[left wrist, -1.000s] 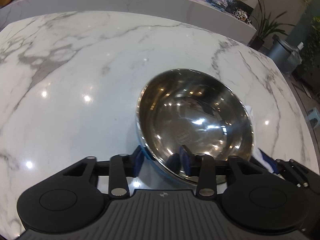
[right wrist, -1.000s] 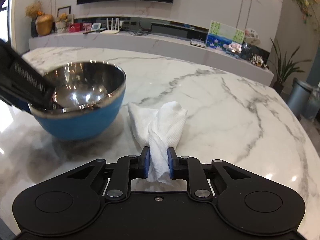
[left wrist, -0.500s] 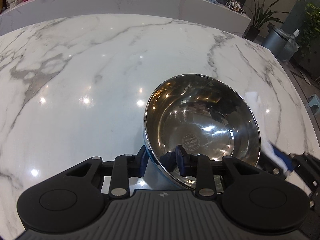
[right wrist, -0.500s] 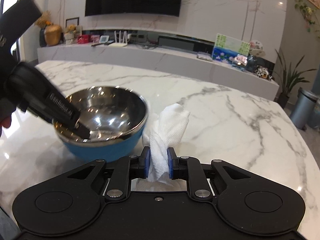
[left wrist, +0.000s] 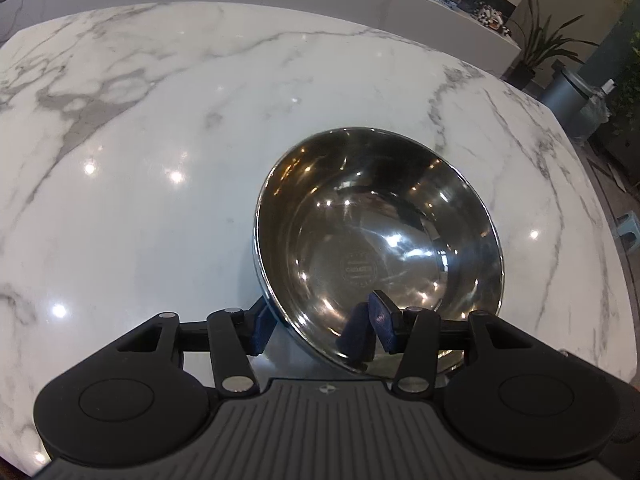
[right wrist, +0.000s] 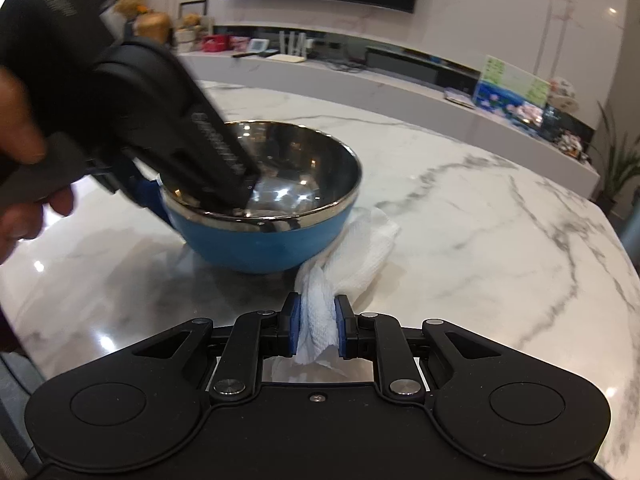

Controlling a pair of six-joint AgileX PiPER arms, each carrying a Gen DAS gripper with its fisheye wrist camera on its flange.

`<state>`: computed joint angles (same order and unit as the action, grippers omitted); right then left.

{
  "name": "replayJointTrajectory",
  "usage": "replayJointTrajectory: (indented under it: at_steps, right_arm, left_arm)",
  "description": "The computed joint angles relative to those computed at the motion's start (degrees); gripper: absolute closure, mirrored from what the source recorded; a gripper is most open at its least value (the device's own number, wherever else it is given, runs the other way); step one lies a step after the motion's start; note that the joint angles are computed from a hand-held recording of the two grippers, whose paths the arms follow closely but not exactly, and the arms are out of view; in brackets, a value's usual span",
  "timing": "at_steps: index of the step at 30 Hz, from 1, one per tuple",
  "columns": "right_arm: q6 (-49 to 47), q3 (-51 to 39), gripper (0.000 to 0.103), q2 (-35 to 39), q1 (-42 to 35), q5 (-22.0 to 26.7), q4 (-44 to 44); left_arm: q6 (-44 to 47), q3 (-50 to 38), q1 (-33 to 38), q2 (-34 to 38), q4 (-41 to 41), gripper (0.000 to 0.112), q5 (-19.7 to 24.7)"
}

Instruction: Clean bowl

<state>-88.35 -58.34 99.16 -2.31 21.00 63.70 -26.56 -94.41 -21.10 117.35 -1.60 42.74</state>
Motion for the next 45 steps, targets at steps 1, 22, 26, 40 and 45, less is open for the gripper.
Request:
replayJointTrajectory:
  at_steps: [1, 22, 26, 40, 45]
  right_arm:
    - [-0.12, 0.05, 0.087, -0.04, 0.0, 0.09, 0.07]
    - [-8.73, -3.87, 0.087, 0.81, -5.0, 0.4, 12.1]
    - [-5.11, -2.97, 0.087, 0.28, -3.52, -0.31, 8.19]
    - [-1.96, -1.2, 0.087, -0.12, -0.94, 3.34, -0.12]
    - [-2.06, -2.16, 0.087, 0.63, -1.33, 2.76, 0.21]
  left_arm:
    - [0.11, 0.13, 0.08, -0.05, 0.05, 0.066, -0.18]
    - [10.49, -4.84, 1.27, 2.49, -4.63, 0.085, 2.38]
    - [9.51, -4.66, 1.16, 2.34, -4.16, 0.084, 2.44]
    - [4.36, -2.09, 1.93, 1.1, -4.51, 0.064, 2.73]
    - [5.95, -1.76, 2.72, 0.82, -5.25, 0.072, 2.23]
